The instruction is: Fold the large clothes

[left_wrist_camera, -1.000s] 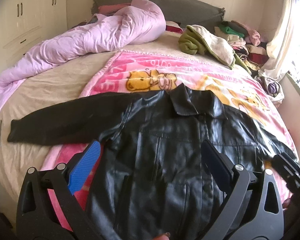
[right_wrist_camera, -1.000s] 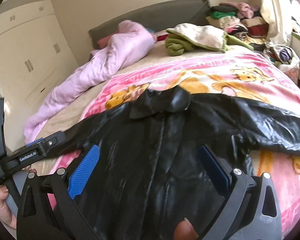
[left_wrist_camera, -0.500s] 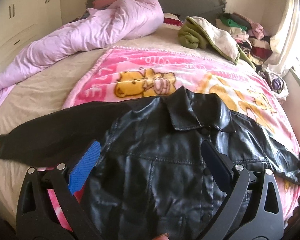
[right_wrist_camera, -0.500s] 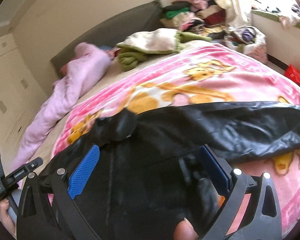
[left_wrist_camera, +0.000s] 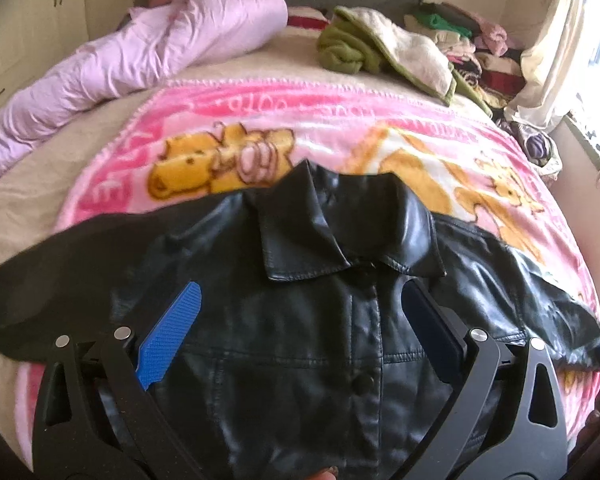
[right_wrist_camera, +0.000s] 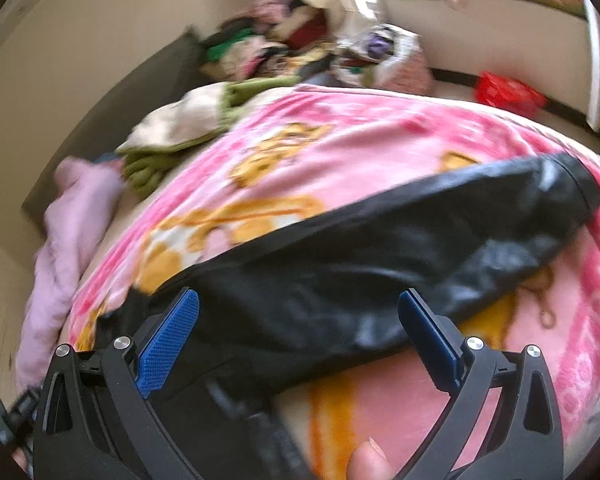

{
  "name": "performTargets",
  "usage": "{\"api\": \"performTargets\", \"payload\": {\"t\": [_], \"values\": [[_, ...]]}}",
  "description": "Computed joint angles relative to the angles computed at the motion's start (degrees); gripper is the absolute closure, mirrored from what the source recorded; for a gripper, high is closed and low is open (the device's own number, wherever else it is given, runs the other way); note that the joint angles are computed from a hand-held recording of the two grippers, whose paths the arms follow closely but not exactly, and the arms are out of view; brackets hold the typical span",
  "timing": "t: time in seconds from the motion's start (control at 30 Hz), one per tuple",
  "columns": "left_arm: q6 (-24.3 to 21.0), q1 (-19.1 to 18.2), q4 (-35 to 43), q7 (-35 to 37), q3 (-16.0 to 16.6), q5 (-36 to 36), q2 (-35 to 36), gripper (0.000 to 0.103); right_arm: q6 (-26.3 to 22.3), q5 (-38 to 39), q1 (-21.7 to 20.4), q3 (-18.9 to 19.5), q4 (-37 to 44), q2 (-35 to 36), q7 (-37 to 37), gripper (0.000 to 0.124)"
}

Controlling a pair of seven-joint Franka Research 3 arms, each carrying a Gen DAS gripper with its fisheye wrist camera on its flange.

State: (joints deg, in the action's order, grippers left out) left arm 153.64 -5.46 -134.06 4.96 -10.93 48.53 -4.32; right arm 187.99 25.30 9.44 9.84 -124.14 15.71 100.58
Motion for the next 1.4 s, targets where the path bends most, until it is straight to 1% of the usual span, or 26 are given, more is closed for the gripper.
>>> {"api": "performTargets", "payload": {"t": [0.07, 0.1, 0.13, 0.17, 0.2, 0.33, 0.43, 0.47, 0.5, 0.53, 0.57, 0.6, 0.63, 0.7, 0.77, 0.8, 0.83, 0.87, 0.9, 0.93, 0.97, 1.03, 1.07, 1.13, 1.23, 1.4], "values": [[0.6, -0.1, 0.9, 0.0, 0.1, -0.2, 1.8, 0.009, 0.4, 1.3, 1.5, -3.1, -0.4, 0.3, 1.8, 0.025], [0.7, -0.3, 1.3, 0.0, 0.1, -0.2, 2.9, 0.009, 0.4, 2.0, 3.7, -6.1, -0.4, 0.6, 3.0, 0.025], [0.9, -0.5, 1.7, 0.0, 0.2, -0.1, 3.7, 0.009, 0.2, 2.7, 7.2, -10.5, -0.6, 0.9, 4.4, 0.025], [1.4, -0.7, 2.2, -0.2, 0.4, 0.3, 4.8, 0.009, 0.4, 3.4, 9.5, -13.3, -0.8, 1.2, 5.7, 0.025], [1.8, -0.9, 2.4, -0.1, 0.6, 0.3, 5.4, 0.009, 0.3, 3.9, 10.7, -15.1, -0.8, 1.6, 6.8, 0.025], [3.2, -1.9, 3.7, -0.1, 1.4, 0.1, 8.2, 0.009, -0.2, 6.3, 9.7, -16.6, -0.2, 3.7, 11.9, 0.025], [3.5, -2.5, 4.5, 1.9, 1.9, -2.5, 9.9, 0.009, -0.6, 7.3, 12.2, -20.9, 1.0, 5.9, 15.8, 0.025], [3.8, -2.7, 4.6, 2.5, 2.0, -3.2, 10.4, 0.009, -0.9, 7.4, 11.6, -21.0, 1.5, 6.6, 16.9, 0.025], [3.8, -3.0, 4.7, 2.8, 2.2, -3.5, 10.6, 0.009, -1.0, 7.5, 10.0, -19.8, 2.0, 7.1, 17.8, 0.025], [3.6, -3.2, 4.8, 3.0, 2.4, -3.6, 10.8, 0.009, -1.2, 5.9, 6.3, -17.0, 2.4, 7.6, 20.3, 0.025], [3.5, -3.3, 4.8, 3.3, 2.6, -3.8, 11.0, 0.009, -0.4, 6.0, 1.3, -12.2, 2.5, 7.8, 20.3, 0.025], [3.6, -3.5, 4.7, 3.4, 2.8, -3.8, 10.9, 0.009, 0.7, 8.3, -3.7, -7.2, 3.5, 8.8, 18.6, 0.025], [3.5, -3.6, 4.5, 3.6, 2.8, -3.9, 10.8, 0.009, 1.7, 7.7, -8.7, -2.4, 4.2, 9.7, 18.6, 0.025], [3.7, -3.7, 4.3, 3.7, 3.0, -3.6, 10.4, 0.009, 4.7, 5.4, -18.7, 7.4, 5.1, 12.0, 19.5, 0.025], [3.6, -3.8, 3.9, 3.7, 3.1, -3.1, 9.6, 0.009, 8.8, 0.4, -28.4, 16.7, 4.9, 14.3, 22.2, 0.026], [3.7, -3.8, 3.6, 3.5, 3.1, -2.7, 9.1, 0.009, 11.0, -3.2, -31.2, 19.2, 5.2, 15.7, 24.5, 0.036], [3.7, -3.7, 3.4, 3.5, 3.0, -2.6, 8.7, 0.009, 11.2, -2.9, -31.9, 20.0, 5.5, 15.9, 24.0, 0.049], [3.7, -3.6, 3.2, 3.6, 2.9, -2.6, 8.2, 0.009, 11.3, -3.6, -31.8, 19.7, 5.6, 15.8, 24.8, 0.075], [3.5, -3.4, 3.0, 3.7, 2.9, -2.7, 7.6, 0.009, 12.4, -5.3, -33.1, 20.8, 5.5, 16.2, 25.9, 0.089], [3.5, -3.2, 2.7, 3.6, 2.8, -2.6, 7.0, 0.009, 14.0, -7.9, -35.1, 22.7, 5.4, 16.7, 26.9, 0.096], [3.5, -3.0, 2.5, 3.4, 2.7, -2.4, 6.6, 0.009, 15.1, -9.4, -35.1, 22.8, 5.1, 16.3, 27.3, 0.104], [3.2, -2.6, 1.9, 2.8, 2.5, -1.7, 5.4, 0.009, 16.5, -11.9, -33.6, 21.6, 4.9, 14.5, 26.8, 0.108], [3.1, -2.4, 1.7, 2.7, 2.4, -1.7, 4.9, 0.009, 17.7, -14.4, -34.1, 22.3, 4.7, 14.0, 27.1, 0.110], [3.4, -1.8, 0.9, 2.7, 2.2, -2.1, 3.8, 0.009, 20.6, -22.1, -37.4, 25.9, 4.3, 13.5, 29.3, 0.111], [3.9, -0.9, -0.2, 2.4, 1.9, -2.2, 1.9, 0.009, 22.6, -30.3, -38.0, 27.6, 3.9, 10.8, 30.6, 0.111], [5.9, 1.0, -3.1, 2.9, 1.6, -3.5, -1.9, 0.009, 23.9, -43.3, -35.8, 29.2, 6.6, 8.8, 31.7, 0.111]]}}
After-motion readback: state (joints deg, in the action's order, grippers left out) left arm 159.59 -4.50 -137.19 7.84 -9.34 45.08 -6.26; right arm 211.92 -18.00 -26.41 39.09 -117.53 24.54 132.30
